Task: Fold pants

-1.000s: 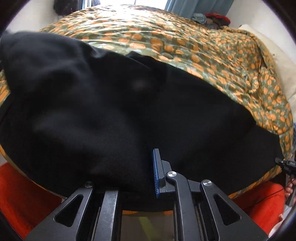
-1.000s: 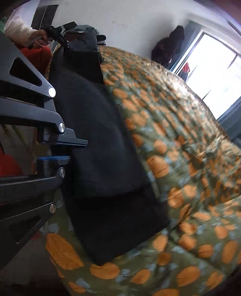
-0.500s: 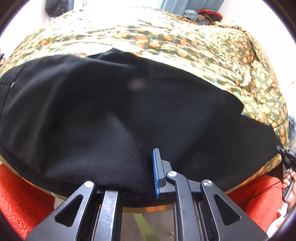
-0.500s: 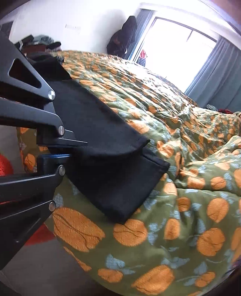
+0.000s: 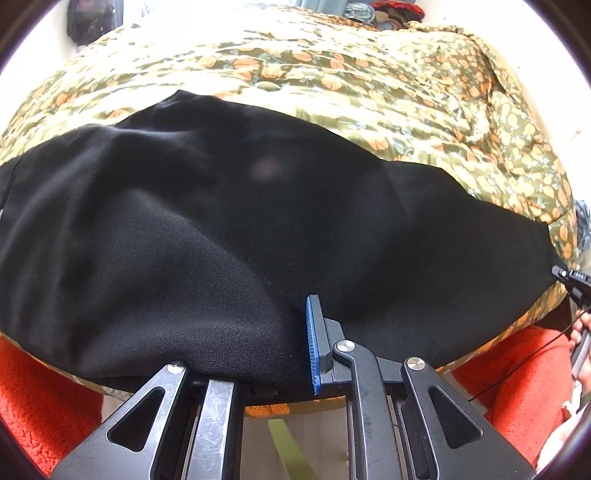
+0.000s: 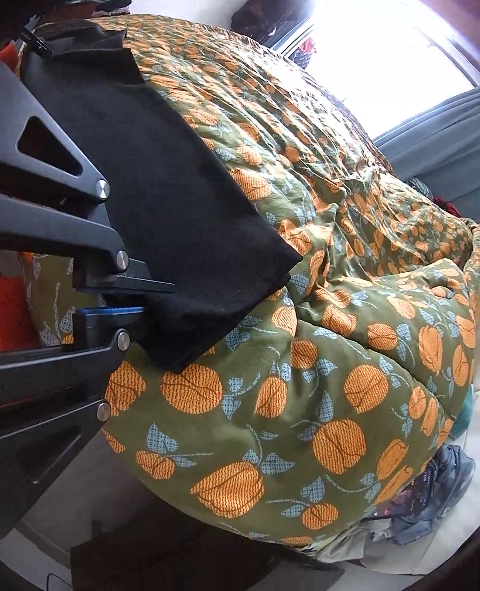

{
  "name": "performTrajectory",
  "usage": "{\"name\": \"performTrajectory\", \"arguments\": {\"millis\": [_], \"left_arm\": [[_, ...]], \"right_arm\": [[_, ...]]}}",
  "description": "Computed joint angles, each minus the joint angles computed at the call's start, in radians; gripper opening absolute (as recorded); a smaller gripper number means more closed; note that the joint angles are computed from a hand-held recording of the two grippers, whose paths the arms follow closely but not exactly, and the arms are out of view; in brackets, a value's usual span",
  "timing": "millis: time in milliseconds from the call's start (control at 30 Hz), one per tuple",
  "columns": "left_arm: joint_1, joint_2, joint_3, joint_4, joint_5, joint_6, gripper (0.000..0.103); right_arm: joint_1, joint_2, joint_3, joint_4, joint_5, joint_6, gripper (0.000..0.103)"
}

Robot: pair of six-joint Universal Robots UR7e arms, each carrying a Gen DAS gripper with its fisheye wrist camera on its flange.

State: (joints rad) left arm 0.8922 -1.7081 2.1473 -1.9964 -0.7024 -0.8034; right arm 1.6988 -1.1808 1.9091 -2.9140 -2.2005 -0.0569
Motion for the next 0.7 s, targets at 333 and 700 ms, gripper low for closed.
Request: {"name": "performTrajectory", "arguments": {"millis": [333,700], "left_arm": [[0.009,0.016,-0.006,0.025,0.004,-0.009,0.015],[-0.134,-0.109,-0.046,0.467,-0.071,-0.219,0.075]], "right_arm": [[0.009,0.019,-0.016,0.030,-0.040,0.015,0.005],[0.049,0.006,0.094,-0.425,-0.141,-0.099,0.068]]}}
